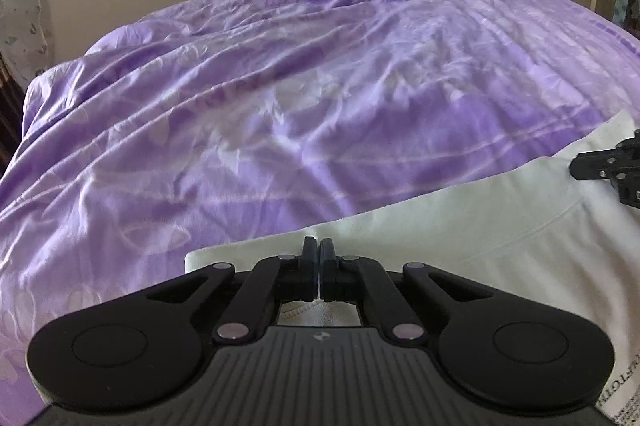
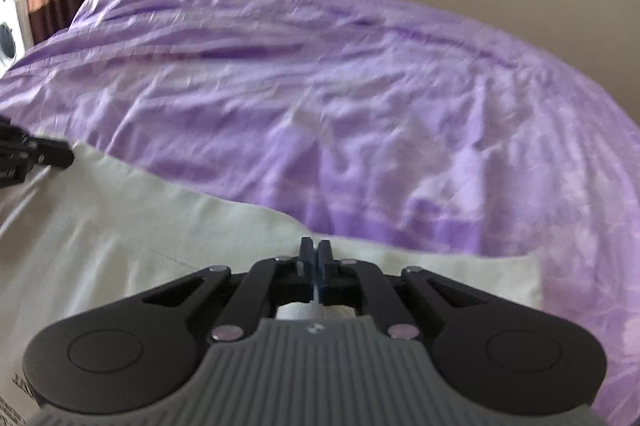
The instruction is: Fold small clothes
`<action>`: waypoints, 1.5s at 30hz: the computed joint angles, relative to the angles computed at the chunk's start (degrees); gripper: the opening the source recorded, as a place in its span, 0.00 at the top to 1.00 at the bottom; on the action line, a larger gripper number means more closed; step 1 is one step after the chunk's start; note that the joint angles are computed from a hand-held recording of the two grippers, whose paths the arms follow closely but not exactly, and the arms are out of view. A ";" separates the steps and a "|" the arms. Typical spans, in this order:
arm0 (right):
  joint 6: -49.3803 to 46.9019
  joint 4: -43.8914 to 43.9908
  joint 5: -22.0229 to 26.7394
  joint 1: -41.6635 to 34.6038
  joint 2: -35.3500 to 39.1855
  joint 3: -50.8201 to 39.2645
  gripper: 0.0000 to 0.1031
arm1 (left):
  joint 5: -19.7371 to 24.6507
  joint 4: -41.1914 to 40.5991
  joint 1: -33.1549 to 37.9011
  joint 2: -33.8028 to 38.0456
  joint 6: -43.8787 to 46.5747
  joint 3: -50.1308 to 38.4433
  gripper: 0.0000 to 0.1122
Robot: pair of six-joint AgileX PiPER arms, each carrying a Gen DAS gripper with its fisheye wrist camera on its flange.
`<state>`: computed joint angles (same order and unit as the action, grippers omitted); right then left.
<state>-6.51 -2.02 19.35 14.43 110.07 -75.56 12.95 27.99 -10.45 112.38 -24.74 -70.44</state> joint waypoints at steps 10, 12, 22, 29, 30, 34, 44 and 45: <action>0.71 2.10 1.39 -4.58 -7.36 5.04 0.76 | 7.79 -10.01 5.54 -8.26 11.69 3.28 0.77; 1.07 2.33 4.55 -6.12 -9.80 6.02 0.73 | 13.47 -15.38 7.45 -10.28 16.08 2.71 0.76; 1.10 8.17 24.37 -12.53 -26.55 13.28 0.51 | 24.81 -29.23 11.87 -33.02 25.21 17.25 0.45; -3.42 15.39 31.92 -22.61 -40.44 26.16 0.47 | 26.91 -50.54 21.11 -45.05 38.91 31.60 0.35; -5.08 17.03 32.85 -25.11 -42.38 28.77 0.47 | 26.95 -54.36 23.53 -45.77 41.15 33.92 0.35; -10.38 21.40 34.65 -31.91 -47.29 36.87 0.47 | 24.74 -62.44 27.68 -46.72 45.88 40.48 0.35; -19.54 28.88 34.84 -43.17 -48.47 43.75 0.47 | 14.92 -69.81 25.25 -42.63 46.76 47.48 0.33; -18.20 28.19 33.94 -41.66 -47.95 43.60 0.47 | 14.10 -70.23 24.65 -42.17 46.89 47.59 0.33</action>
